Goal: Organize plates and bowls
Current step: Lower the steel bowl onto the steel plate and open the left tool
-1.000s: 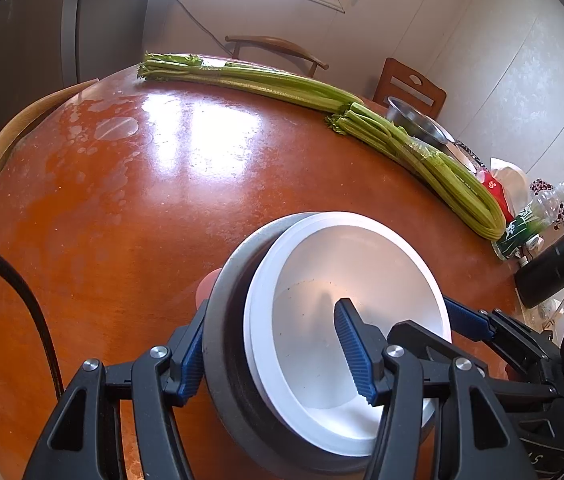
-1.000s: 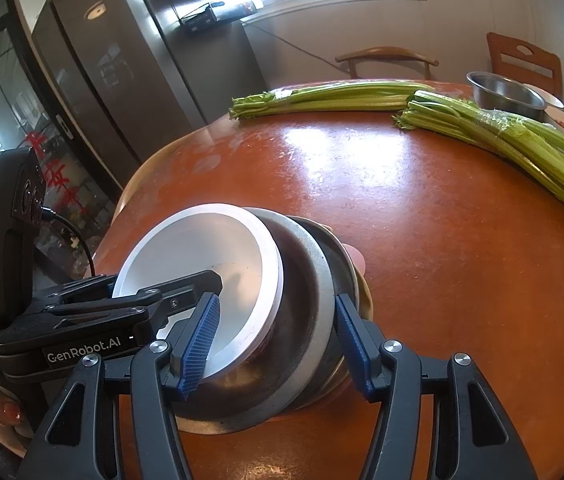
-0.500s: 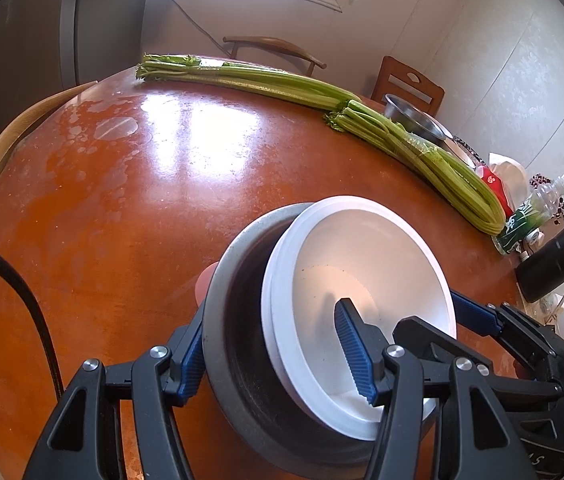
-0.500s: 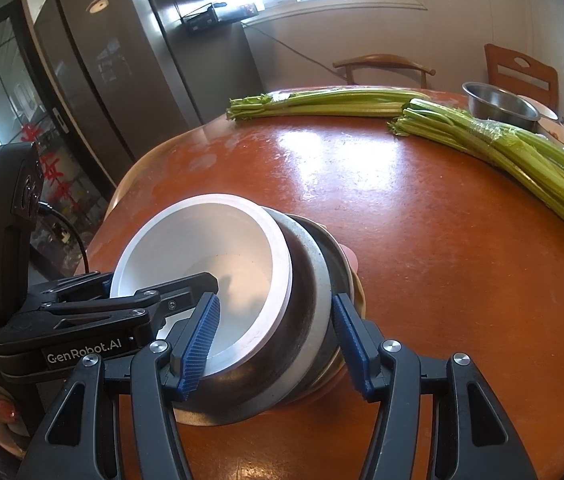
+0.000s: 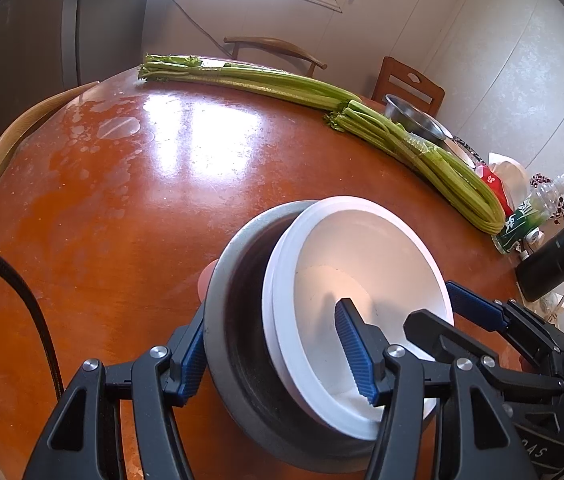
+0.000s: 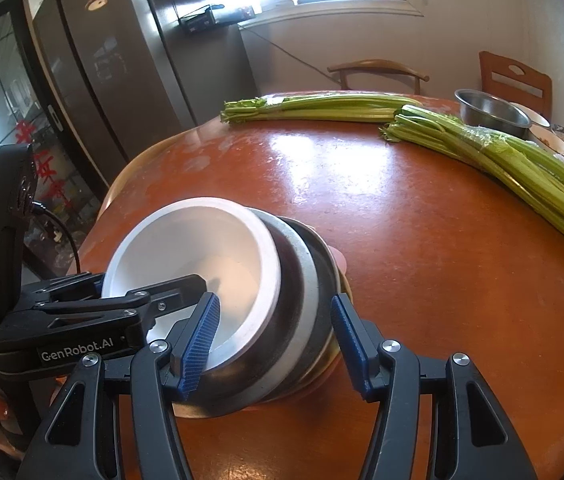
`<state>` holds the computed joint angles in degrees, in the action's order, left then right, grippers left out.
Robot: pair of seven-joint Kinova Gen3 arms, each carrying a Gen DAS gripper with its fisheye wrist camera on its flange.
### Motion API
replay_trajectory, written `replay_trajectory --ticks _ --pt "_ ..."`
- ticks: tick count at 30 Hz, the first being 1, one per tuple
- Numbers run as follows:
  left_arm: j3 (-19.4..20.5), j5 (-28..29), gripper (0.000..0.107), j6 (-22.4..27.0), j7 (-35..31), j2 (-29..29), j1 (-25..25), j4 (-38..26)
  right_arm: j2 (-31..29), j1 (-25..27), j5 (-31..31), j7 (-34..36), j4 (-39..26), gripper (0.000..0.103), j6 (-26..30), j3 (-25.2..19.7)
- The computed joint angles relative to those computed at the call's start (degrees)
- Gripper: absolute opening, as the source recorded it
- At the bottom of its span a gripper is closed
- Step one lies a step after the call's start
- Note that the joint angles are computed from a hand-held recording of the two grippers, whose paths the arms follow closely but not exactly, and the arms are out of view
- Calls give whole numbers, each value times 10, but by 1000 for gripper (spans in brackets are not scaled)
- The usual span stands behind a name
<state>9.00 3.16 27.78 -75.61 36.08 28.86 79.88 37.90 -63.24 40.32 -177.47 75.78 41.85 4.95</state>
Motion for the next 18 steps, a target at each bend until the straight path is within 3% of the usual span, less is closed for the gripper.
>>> replay_trajectory --ticks 18 --pt "-52 -54 63 -41 70 -48 48 51 -16 -20 32 -31 6 60 36 -3"
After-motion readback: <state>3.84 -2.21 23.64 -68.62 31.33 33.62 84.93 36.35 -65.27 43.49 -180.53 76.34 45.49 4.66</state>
